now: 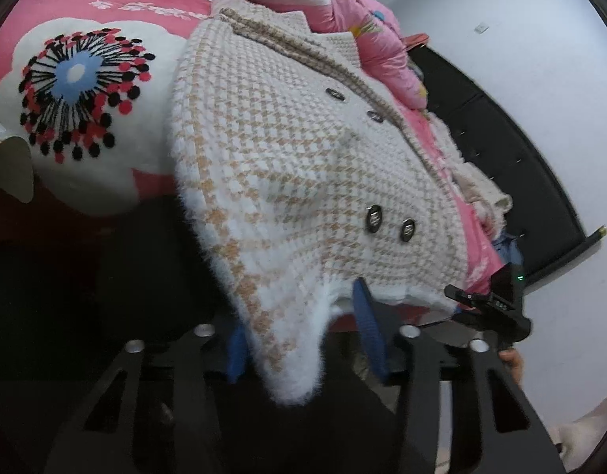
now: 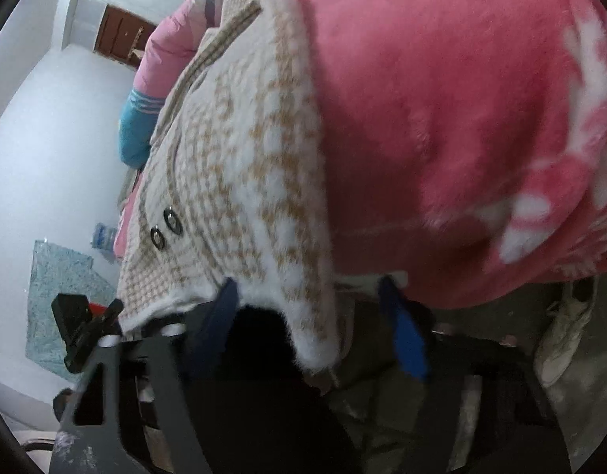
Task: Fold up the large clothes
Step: 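Grasp the cardigan hem with the left gripper while the right gripper grasps it too, then lift the hem with both grippers and fold it toward the collar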
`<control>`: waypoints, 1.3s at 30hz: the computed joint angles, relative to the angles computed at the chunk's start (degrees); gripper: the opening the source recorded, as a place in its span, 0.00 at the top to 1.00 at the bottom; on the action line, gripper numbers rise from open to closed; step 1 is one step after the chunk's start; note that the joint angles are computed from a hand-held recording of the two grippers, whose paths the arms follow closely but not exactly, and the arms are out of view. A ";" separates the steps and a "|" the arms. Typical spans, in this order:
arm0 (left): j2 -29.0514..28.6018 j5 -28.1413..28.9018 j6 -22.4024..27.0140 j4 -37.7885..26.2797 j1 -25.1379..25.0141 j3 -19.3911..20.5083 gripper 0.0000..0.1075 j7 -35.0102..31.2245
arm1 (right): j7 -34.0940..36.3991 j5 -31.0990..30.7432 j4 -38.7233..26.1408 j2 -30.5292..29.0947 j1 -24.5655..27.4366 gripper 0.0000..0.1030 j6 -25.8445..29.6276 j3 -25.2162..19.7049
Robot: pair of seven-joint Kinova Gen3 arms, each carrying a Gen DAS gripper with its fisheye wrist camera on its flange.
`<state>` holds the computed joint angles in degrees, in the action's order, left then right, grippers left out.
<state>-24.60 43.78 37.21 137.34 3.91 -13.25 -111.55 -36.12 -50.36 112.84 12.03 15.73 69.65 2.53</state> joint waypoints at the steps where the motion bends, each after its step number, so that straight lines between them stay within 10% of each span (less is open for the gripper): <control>1: -0.01 -1.20 0.06 -0.37 -0.47 1.10 0.64 1.05 | 0.52 0.55 -0.14 -0.29 -0.15 0.68 0.21 -0.16; 4: 0.23 -1.32 0.51 -0.72 0.22 0.88 0.66 0.87 | 2.59 3.42 0.12 -4.62 -1.92 0.91 -1.54 -0.69; 9: -1.56 -4.31 0.56 -2.47 -0.19 3.28 0.88 3.66 | 5.63 0.70 -0.81 -9.26 -2.55 0.94 0.63 1.57; 20: -3.42 -4.26 -3.86 -8.91 6.19 -2.91 0.91 3.32 | 7.21 -9.32 -7.05 -11.42 -5.62 0.94 -0.42 2.69; 30: 9.38 7.36 -2.85 -18.81 8.03 -14.28 0.90 -8.98 | 1.49 -12.99 -17.27 -4.20 -10.86 0.94 -10.81 -2.45; 39: 27.86 16.88 7.26 -29.42 -0.71 -16.86 0.83 -16.80 | -9.00 -8.46 -26.05 6.45 -13.45 0.88 -21.13 -7.64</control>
<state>3.26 60.66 44.48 107.92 3.20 -30.11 -128.35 -45.12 -58.82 86.79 18.49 2.28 48.51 -5.11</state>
